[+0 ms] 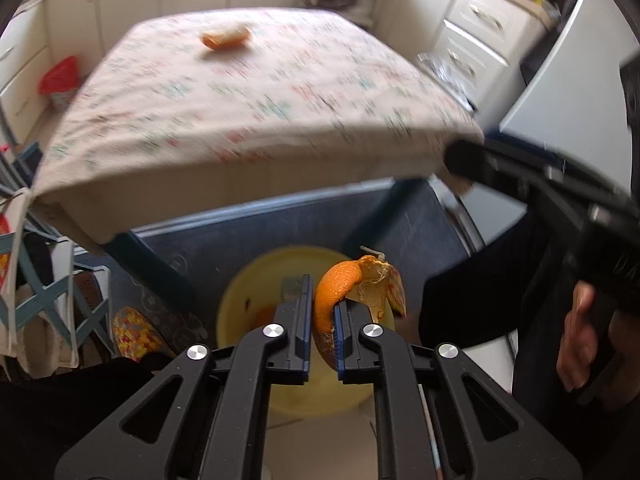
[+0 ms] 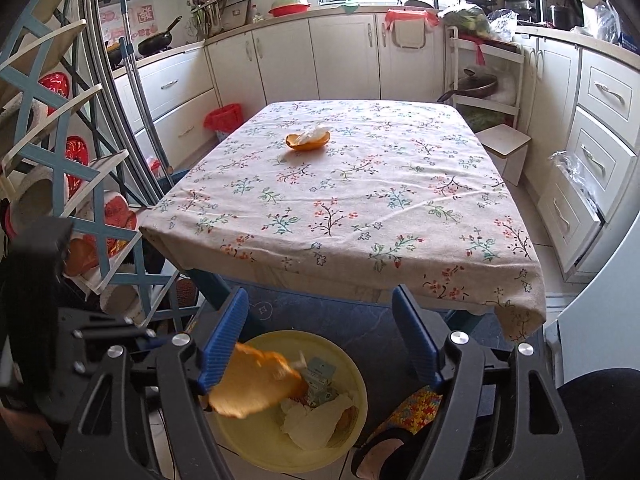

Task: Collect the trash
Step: 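Open the left tool to drop the large orange peel into the bucket, then move both tools back toward the small orange peel holding a tissue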

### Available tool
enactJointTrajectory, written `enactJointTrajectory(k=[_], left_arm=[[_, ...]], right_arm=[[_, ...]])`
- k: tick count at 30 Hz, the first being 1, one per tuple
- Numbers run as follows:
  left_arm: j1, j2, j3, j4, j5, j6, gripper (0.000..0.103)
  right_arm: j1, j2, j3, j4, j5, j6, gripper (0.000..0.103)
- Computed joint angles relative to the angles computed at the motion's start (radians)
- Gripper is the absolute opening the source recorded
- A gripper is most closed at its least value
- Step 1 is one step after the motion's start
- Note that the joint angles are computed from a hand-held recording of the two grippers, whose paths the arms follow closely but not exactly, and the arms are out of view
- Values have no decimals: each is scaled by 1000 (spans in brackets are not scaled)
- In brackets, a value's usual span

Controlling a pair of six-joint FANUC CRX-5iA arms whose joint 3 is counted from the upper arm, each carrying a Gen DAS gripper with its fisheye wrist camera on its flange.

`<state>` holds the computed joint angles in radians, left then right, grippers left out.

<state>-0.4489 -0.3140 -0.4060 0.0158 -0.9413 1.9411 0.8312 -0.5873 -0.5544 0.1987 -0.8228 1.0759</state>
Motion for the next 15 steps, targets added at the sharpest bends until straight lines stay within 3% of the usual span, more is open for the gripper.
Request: enactJointTrajectory(k=[3, 6, 15], left_arm=[[-10, 34, 7, 28, -21, -39, 19], [-27, 45, 19, 16, -28, -40, 49], [-31, 46, 35, -10, -29, -26, 57]], right_arm=[[-2, 3, 1, -1, -5, -1, 72], [-7, 10, 6, -6, -10, 2, 73], [-12, 16, 7, 2, -13, -12, 75]])
